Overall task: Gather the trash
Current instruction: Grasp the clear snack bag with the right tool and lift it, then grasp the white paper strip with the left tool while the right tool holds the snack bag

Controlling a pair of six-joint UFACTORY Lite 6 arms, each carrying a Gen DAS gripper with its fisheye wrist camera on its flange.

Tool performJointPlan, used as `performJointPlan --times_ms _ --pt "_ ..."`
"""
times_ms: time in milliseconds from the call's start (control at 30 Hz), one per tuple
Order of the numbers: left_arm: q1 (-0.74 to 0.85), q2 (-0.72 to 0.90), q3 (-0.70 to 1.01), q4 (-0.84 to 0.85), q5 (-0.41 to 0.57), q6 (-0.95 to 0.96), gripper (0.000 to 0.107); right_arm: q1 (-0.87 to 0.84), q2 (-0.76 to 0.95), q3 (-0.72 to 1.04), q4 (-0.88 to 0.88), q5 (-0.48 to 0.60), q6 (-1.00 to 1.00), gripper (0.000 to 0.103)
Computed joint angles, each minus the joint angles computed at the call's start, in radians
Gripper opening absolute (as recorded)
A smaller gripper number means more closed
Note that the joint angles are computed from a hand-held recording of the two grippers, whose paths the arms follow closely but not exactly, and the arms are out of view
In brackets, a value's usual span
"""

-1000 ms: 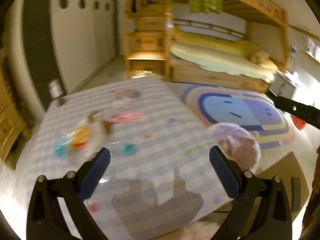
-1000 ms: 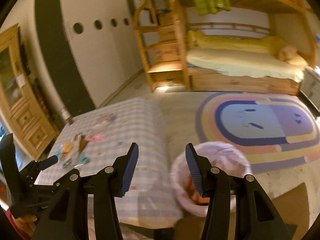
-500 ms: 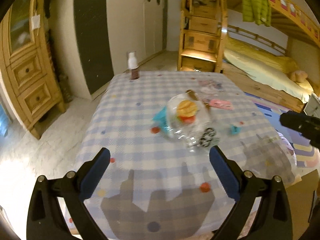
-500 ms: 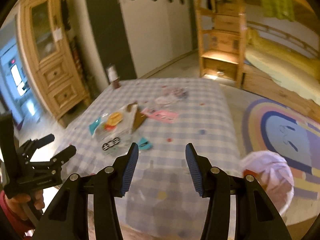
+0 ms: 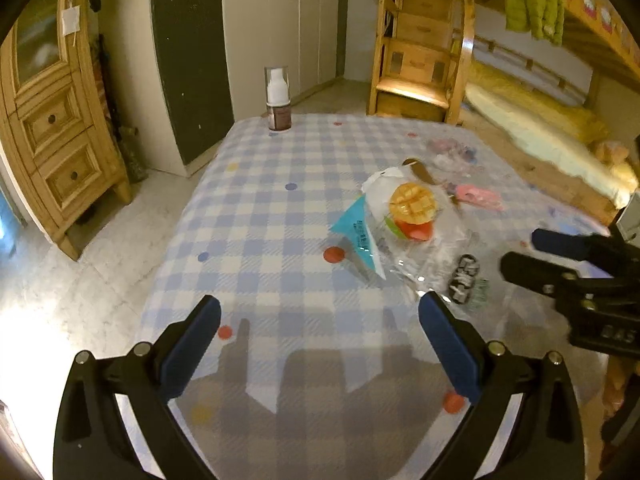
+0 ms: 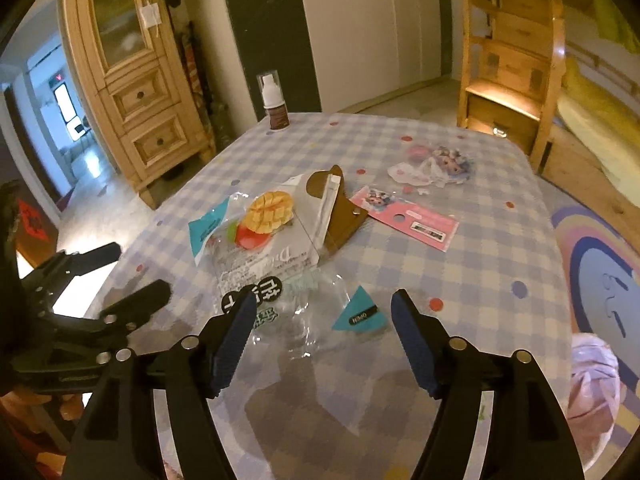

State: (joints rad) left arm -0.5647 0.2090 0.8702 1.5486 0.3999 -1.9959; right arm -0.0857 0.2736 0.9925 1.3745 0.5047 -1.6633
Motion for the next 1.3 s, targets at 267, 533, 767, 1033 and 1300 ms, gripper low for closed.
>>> performJointPlan --times_ms 267,533,767,1033,1300 --pt "0.001 0.171 0.169 -0.191 0.033 0.254 0.089 -0.01 0.111 0.096 -0.059 0.039 0.048 0.071" --pt "0.032 0.17 0.152 -0.134 -0.013 0.182 0.089 -0.027 0.072 0.051 -0.034 0.108 0.035 0.048" --pt "0.022 0.046 0.055 -0.04 -0.006 0.053 0.089 -0.01 -0.104 -0.066 -0.029 0.116 0.018 0.0" --pt "-0.025 -0.136 -0.038 -0.059 0.034 0.059 0.095 -0.051 -0.332 -0.183 0.114 0.068 -0.103 0.0" --pt "-0.069 0.052 0.137 -0.186 0.005 0.157 0.095 -0.209 -0.367 -0.236 0.182 0.01 -0.18 0.0"
